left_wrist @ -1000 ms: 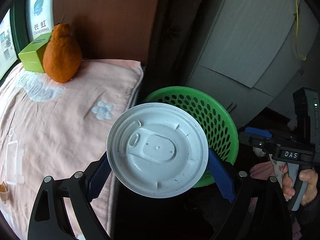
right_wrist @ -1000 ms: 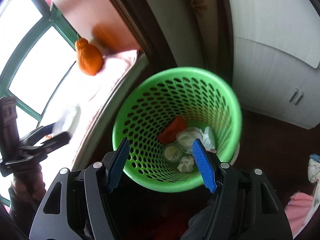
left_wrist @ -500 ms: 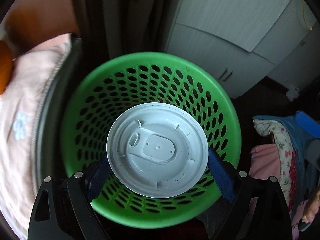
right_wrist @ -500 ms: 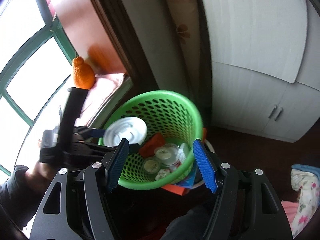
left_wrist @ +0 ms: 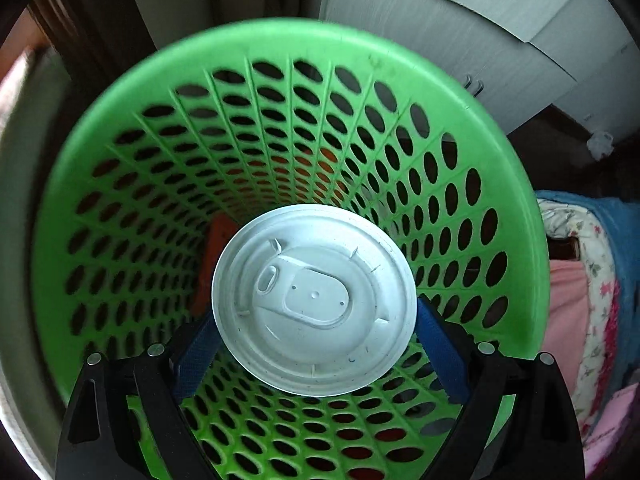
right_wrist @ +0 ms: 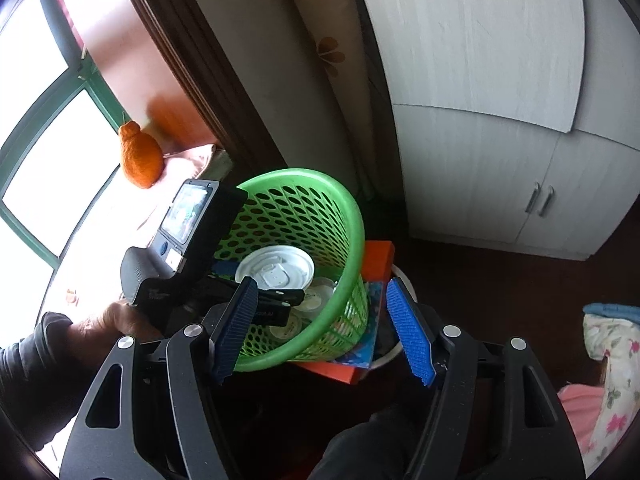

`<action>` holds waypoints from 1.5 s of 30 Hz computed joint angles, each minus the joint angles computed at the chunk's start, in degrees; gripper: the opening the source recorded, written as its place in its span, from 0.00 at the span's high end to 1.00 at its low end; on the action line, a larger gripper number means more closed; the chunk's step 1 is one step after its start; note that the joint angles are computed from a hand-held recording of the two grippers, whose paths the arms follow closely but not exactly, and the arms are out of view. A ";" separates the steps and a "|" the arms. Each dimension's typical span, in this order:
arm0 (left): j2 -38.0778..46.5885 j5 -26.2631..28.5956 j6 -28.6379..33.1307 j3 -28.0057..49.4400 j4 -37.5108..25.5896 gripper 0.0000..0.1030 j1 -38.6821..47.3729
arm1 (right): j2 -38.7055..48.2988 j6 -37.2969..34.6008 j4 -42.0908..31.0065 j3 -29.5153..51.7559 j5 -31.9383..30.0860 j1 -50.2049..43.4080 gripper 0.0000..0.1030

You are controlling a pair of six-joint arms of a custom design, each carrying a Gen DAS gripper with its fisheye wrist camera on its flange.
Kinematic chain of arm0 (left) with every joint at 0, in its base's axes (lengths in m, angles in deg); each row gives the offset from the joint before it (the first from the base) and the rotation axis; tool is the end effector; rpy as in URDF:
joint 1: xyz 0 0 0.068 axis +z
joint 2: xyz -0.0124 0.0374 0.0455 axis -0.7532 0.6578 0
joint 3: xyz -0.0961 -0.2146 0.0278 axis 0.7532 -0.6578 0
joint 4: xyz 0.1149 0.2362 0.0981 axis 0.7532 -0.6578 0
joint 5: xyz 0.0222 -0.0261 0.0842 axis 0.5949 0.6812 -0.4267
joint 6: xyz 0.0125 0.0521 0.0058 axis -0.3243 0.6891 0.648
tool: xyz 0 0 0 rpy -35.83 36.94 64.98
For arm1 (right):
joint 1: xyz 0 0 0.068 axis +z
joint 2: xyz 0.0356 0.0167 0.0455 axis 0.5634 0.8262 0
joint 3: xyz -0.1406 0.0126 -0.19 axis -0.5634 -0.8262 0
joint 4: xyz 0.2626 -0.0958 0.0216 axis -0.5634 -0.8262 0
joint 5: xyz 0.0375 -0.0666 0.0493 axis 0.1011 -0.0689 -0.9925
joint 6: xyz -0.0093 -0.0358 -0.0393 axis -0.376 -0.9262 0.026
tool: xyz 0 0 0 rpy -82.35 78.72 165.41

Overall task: Collect trash
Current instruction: 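Withdraw both open grippers from the basket back over the table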

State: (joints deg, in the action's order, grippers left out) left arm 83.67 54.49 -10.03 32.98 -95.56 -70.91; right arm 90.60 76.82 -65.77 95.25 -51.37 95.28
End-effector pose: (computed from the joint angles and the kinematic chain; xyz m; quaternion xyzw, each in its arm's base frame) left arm 0.2530 -0.1092 0.0982 0.2638 0.9576 -0.0975 0.0623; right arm 0.0923 0.1338 0.1964 0.0523 0.9275 0.1508 0.3381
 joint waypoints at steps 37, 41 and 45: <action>-43.98 20.85 31.14 -8.75 -34.45 0.11 49.53 | 17.26 -2.19 6.04 14.40 6.73 11.88 0.32; -40.32 23.64 44.41 -3.64 -39.55 0.11 66.31 | 24.13 -5.12 10.56 18.46 4.80 11.90 0.32; -33.68 25.68 52.40 2.04 -40.70 0.11 79.53 | 31.30 -8.26 14.09 23.19 2.83 12.04 0.32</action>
State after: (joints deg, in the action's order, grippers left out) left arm 49.99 80.17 42.37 35.02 -136.26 8.61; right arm 121.90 68.56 -51.69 118.43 -48.54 107.32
